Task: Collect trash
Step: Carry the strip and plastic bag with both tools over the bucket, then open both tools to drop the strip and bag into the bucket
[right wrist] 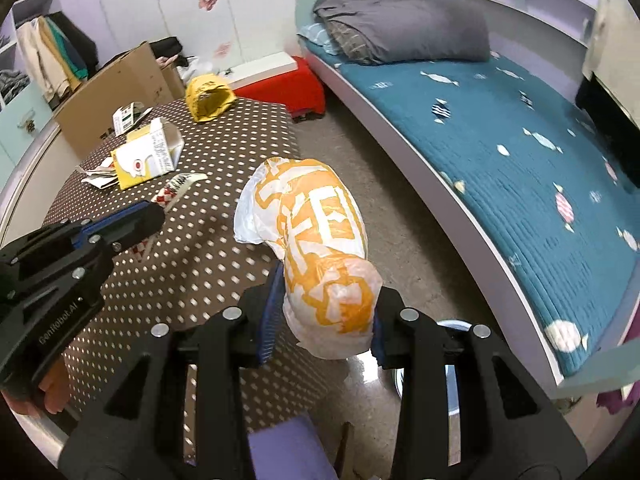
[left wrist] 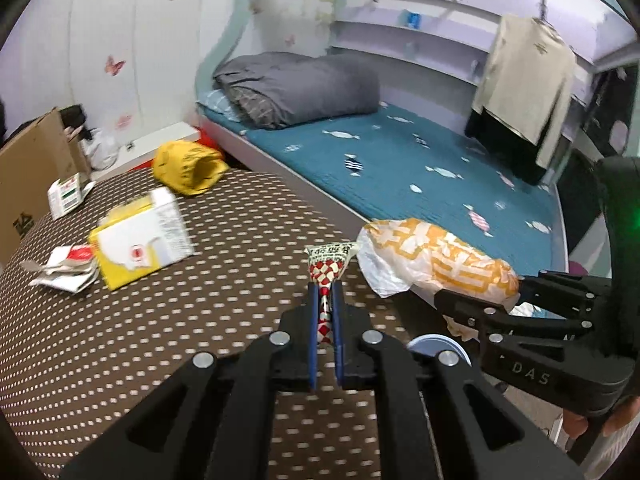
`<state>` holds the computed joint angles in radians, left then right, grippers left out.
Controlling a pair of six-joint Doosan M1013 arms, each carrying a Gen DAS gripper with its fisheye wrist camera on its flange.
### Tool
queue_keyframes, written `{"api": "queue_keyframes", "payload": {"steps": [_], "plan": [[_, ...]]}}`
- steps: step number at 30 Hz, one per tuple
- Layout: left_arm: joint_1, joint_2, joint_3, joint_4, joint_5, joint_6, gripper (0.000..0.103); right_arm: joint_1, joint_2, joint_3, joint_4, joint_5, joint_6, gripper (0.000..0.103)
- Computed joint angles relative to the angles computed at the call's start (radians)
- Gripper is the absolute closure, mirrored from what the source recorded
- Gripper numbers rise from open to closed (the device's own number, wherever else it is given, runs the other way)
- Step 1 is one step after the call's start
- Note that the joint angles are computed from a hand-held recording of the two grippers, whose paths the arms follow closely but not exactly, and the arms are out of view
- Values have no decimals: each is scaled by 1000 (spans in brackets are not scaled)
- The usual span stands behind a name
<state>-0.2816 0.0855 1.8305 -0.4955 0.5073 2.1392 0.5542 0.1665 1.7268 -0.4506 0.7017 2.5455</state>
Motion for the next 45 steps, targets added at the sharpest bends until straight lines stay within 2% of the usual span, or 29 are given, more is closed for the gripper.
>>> {"api": "queue_keyframes", "payload": {"steps": [7, 18, 36, 38, 39, 40, 41, 45], "plan": [[-64, 3, 7, -45, 23, 73, 97, -13, -59, 78, -46, 11, 116, 66], [-165, 27, 7, -47, 57, 109, 97, -44, -157, 209, -92, 49, 299, 66], [-338, 119, -2, 4, 151, 106, 96, -104, -280, 421, -49, 76, 538, 66], [-354, 125, 0, 11, 145, 114, 90, -110, -292, 439, -45, 84, 564, 66], [-364, 129, -1, 32, 140, 96, 82, -111, -294, 443, -44, 88, 568, 65], [-370, 131, 0, 61, 132, 61, 56, -113, -295, 446, -42, 92, 572, 65], [-375, 131, 4, 83, 114, 29, 51, -116, -299, 451, -38, 93, 574, 65], [-359, 138, 4, 54, 125, 47, 51, -120, -294, 448, -30, 98, 564, 65]]}}
